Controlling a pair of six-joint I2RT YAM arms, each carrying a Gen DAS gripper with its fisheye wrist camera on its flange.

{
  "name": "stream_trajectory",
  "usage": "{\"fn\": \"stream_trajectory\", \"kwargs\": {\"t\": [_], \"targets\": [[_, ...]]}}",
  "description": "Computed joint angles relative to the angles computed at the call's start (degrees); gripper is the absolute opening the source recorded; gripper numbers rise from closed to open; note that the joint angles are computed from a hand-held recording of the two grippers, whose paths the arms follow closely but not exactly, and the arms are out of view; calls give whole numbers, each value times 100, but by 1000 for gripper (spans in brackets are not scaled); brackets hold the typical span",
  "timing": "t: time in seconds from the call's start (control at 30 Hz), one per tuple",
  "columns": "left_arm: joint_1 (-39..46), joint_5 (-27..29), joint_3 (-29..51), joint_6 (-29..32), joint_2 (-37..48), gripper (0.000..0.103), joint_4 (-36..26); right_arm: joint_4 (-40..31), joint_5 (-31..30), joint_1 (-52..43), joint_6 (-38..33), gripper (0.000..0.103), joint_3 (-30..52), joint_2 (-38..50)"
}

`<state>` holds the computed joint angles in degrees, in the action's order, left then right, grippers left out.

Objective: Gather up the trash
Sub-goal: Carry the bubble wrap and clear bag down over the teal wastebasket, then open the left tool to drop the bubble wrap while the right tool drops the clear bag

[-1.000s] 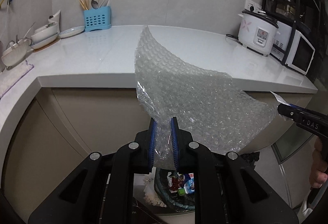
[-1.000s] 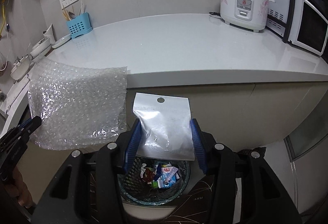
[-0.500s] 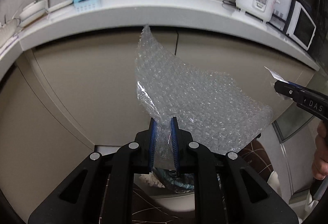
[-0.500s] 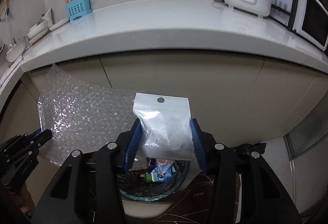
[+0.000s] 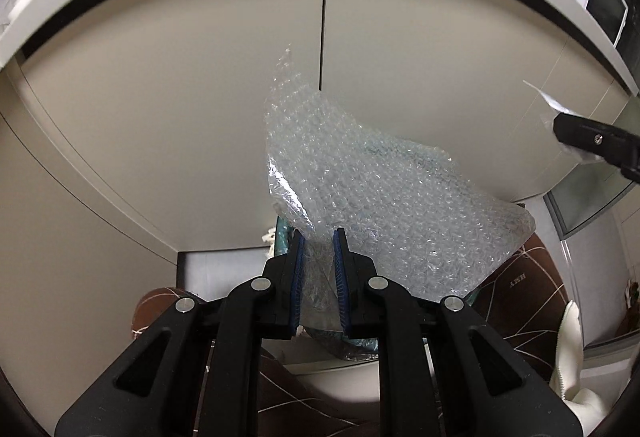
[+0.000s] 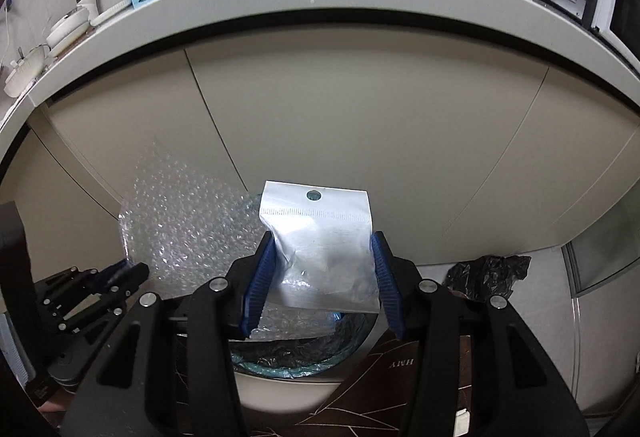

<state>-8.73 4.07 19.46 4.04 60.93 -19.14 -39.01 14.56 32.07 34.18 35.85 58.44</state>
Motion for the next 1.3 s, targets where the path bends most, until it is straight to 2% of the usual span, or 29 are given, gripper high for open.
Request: {"fn": "stream_trajectory", "kwargs": {"t": [0.2,0.27,0.5,0.6,0.63,0.7,0.77,0.83,0.9,1.07,1.3], "targets": [[-171,-90,91,-112,787,14,570,298,-222,-196,-137,46,-148,263],[-191,-106,115,-126,1002,18,731,391,-293,-261,-168,46,-186,365],[-125,-25,298,-141,1557,24,958,665,-553,-585,-391,46,-328,636],[-82,-25,335,-174,1663,39,1069,760,-604,-595,-397,46,-329,765],[-63,-46,337,-195,1636,48,1077,800,-621,-595,-405,46,-323,818],[-13,-62,303,-215,1530,52,1101,896,-678,-586,-425,46,-311,934],[90,-84,320,-189,1381,65,1004,1049,-714,-555,-428,46,-299,1108],[212,-49,325,-176,1300,68,980,1185,-749,-492,-410,46,-278,1271],[352,-52,360,-147,1187,78,884,1334,-777,-406,-371,46,-240,1450],[676,15,399,-2,1053,91,836,1745,-724,-177,-305,47,-129,1995],[1079,169,506,224,1173,97,783,2156,-802,-24,-275,47,25,2642]]}}
